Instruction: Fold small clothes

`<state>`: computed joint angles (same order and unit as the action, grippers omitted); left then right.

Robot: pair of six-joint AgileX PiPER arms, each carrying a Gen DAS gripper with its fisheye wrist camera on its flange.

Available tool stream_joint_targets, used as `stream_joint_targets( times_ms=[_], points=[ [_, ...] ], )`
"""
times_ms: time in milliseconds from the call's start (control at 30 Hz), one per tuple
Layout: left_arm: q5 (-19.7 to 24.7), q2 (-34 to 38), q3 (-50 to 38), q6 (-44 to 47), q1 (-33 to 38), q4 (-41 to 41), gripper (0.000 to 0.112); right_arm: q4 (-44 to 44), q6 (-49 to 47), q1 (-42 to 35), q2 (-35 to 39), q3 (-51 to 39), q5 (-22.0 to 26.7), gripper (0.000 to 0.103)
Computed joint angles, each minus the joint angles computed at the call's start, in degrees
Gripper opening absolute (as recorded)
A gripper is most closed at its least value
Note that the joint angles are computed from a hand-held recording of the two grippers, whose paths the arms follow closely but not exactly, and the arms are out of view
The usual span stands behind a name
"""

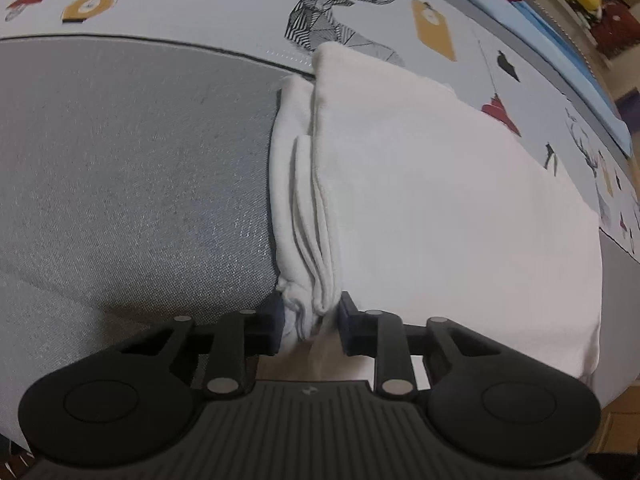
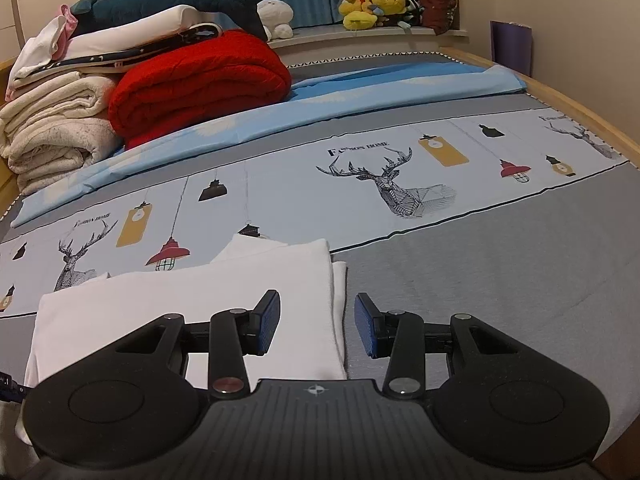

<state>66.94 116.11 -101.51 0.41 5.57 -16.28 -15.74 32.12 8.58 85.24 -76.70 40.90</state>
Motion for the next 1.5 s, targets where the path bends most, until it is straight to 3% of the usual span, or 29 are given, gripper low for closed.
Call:
stream_joint_targets(
  times_ms=[200,367,433,633,867,967,1067,1167,1300,1500],
  points=[
    [-2.2,-6.6,6.4,6.3,4.1,-3.1,0.023,-1.8,3.3,2.8,2.4,-2.5,0.5,0.043],
    [-2.9,-12.5,9.5,3.2,4.6,12.6,0.022,-1.5,3.7,5.8,3.9,-4.4,-0.3,0.043],
    [-3.1,-14.4,9.9,2.6,5.5,13.8,0.022,-1.7,2.5,7.0,4.1,-4.8,-0.7,0.043],
    [-2.5,-17.2,7.2,7.5,4.8,-2.0,0.020,-0.3,-2.4,7.8,3.5,-4.8,-1.4,0.043],
    [-6.1,-12.7,1.9,3.6,-11.2,-13.6,0.019,2.1,-3.2,4.8,2.6,-4.1,-0.7,0.043],
    [-7.7,-8.3,-1.4,2.2,-16.8,-19.1,0.026,2.1,-2.3,3.9,2.6,-4.1,-0.1,0.043],
    [-5.5,-4.5,-4.6,5.2,-17.9,-27.7,0.036,2.6,-1.5,2.7,2.7,-4.1,0.2,0.043],
    [-8.2,-5.6,-3.6,2.4,-16.7,-22.2,0.042,7.1,-2.9,0.6,3.3,-4.3,0.5,0.043],
    [-7.3,-7.1,-2.4,-3.3,-14.2,-10.6,0.042,16.1,-7.5,-0.9,5.4,-5.9,0.6,0.043],
    [-3.4,-8.4,4.2,4.2,-10.7,-10.3,0.049,28.4,-14.4,0.8,15.3,-15.3,7.6,0.044]
  ],
)
